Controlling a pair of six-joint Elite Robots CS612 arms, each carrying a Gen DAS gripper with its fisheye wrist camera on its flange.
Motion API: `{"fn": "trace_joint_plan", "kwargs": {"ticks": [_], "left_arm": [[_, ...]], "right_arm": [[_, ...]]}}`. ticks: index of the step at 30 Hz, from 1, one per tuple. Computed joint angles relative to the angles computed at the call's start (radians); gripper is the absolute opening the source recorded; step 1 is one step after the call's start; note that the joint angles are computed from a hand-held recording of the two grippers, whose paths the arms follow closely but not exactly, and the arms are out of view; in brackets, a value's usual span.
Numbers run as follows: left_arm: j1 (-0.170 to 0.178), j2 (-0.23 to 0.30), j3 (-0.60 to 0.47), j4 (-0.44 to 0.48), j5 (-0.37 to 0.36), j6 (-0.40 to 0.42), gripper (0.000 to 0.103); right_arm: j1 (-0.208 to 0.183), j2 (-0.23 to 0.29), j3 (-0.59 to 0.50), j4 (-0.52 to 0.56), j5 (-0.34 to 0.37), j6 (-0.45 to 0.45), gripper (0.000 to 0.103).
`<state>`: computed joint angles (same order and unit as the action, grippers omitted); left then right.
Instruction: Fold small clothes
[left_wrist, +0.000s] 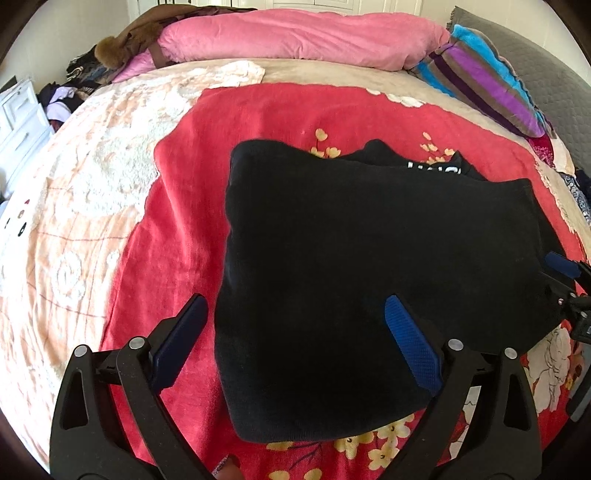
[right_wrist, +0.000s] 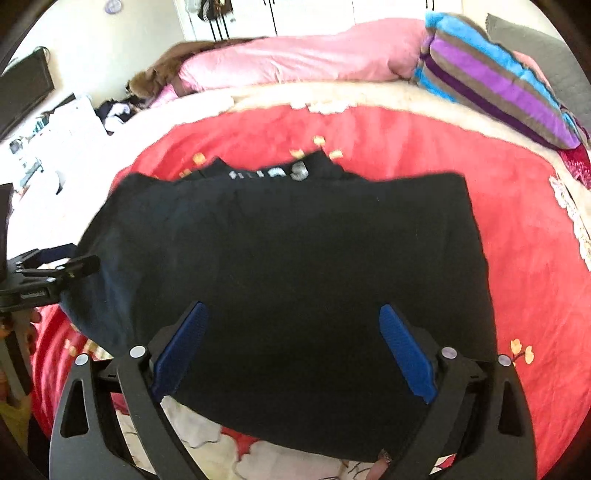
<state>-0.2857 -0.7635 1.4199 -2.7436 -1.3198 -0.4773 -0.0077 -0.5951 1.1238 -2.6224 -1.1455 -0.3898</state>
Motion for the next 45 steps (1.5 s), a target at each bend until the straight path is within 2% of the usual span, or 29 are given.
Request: {"fn": "trace_joint_plan", "kwargs": {"ticks": [7, 13, 24, 35, 40, 45], "left_arm": [[0.007, -0.014, 0.010, -0.024, 0.000, -0.012, 0.093], [0.015, -0.029, 0.022, -0.048, 0.007, -0.034, 0.093], [0.030, -0.050, 0.042, -0.080, 0.027, -0.068, 0.093], [0.053, -0.047, 0.044, -0.102, 0.004, -0.117, 0.093], [0.063, -0.039, 0.040, -0.103, 0.000, -0.155, 0.093], [0.080, -0.018, 0.025, -0.104, -0.072, -0.200, 0.093]], "right_arm": [[0.010, -0.036, 0.067, -0.123, 0.034, -0.047, 0.095], [0.023, -0.060, 0.114, -0.171, 0.046, -0.102, 0.097], [0.073, -0.095, 0.217, -0.259, 0.012, -0.294, 0.097], [0.118, -0.099, 0.274, -0.295, -0.013, -0.432, 0.097], [0.132, -0.088, 0.275, -0.325, -0.044, -0.454, 0.097], [0.141, -0.075, 0.263, -0.314, -0.056, -0.473, 0.097]]}}
